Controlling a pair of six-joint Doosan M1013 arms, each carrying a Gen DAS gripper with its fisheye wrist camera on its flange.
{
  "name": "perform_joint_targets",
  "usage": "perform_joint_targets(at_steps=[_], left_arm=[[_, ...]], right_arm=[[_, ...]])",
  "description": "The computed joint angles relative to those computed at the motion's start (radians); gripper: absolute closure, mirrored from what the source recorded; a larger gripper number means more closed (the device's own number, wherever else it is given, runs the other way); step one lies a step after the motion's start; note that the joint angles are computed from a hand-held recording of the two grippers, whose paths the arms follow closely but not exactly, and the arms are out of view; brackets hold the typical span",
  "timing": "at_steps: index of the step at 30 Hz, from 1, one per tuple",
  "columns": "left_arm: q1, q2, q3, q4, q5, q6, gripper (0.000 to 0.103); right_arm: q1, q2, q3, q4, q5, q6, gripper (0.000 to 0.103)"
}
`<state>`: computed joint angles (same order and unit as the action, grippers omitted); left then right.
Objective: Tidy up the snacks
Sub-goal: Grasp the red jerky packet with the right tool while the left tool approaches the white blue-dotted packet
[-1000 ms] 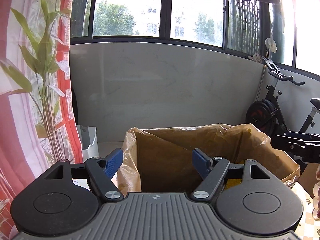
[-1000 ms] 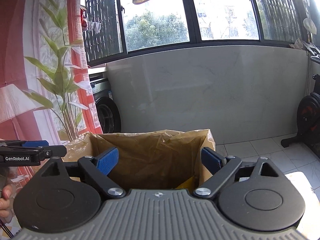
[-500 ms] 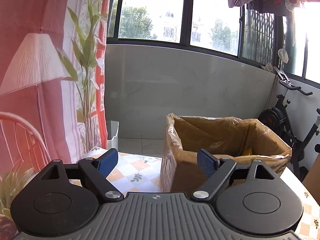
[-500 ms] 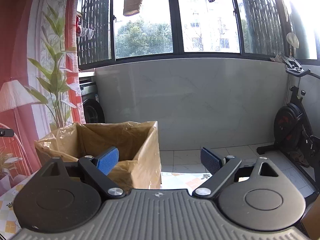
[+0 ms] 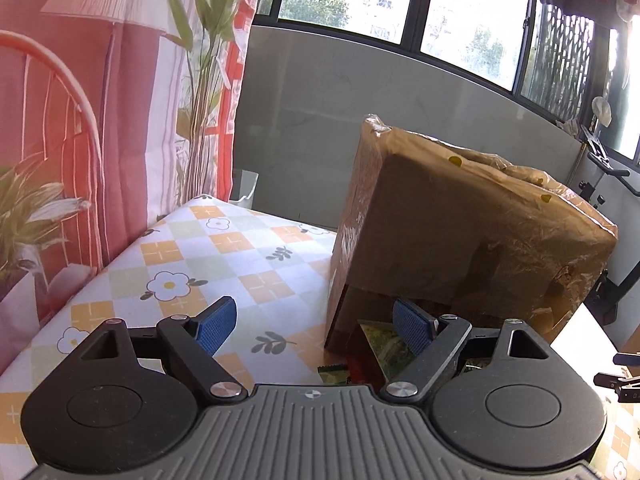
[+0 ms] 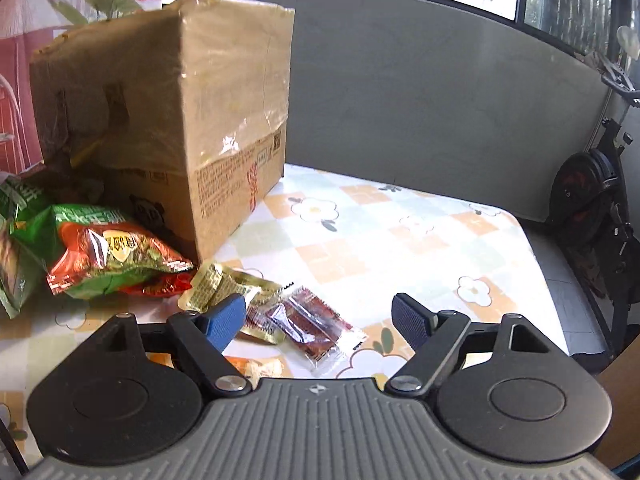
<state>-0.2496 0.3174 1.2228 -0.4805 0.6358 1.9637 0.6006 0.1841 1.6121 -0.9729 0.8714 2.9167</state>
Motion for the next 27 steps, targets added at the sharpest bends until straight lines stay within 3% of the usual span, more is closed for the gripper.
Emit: perform_joint_targets(at_steps=[5, 8, 12, 17, 24, 27], left_arm=[[-0.018, 0.004, -0.017, 0.087, -0.011, -0.066, 0.017], [-0.03, -0.017, 0.008, 0.154, -0.039, -0.204, 0.017], [-0.042, -0.035, 0.038, 0.191, -0.043, -0.257, 0.017], [-0.066, -0.032, 0.034, 0.269, -0.044, -0.271, 0.017], [-0.086, -0.032, 0.052, 0.284, -0.045, -0.27, 0.017], [-0.087, -0.035, 0.063, 0.287, -0.025, -0.275, 0.017]], right_arm=[[-0.039, 0.001, 0.018, 0.091, -0.064, -0.141, 0.021], [-0.057, 0.005, 0.017, 0.108, -0.091, -0.214, 0.021], [-0.093, 0.012, 0.021, 0.176, -0.178, -0.274, 0.024], [-0.109, 0.006, 0.059, 0.127, -0.272, -0.147, 0.026], [-0.083, -0.011, 0.088, 0.035, -0.277, -0.056, 0.046], [-0.081, -0.005, 0.082, 0.01, -0.253, -0.005, 0.048]])
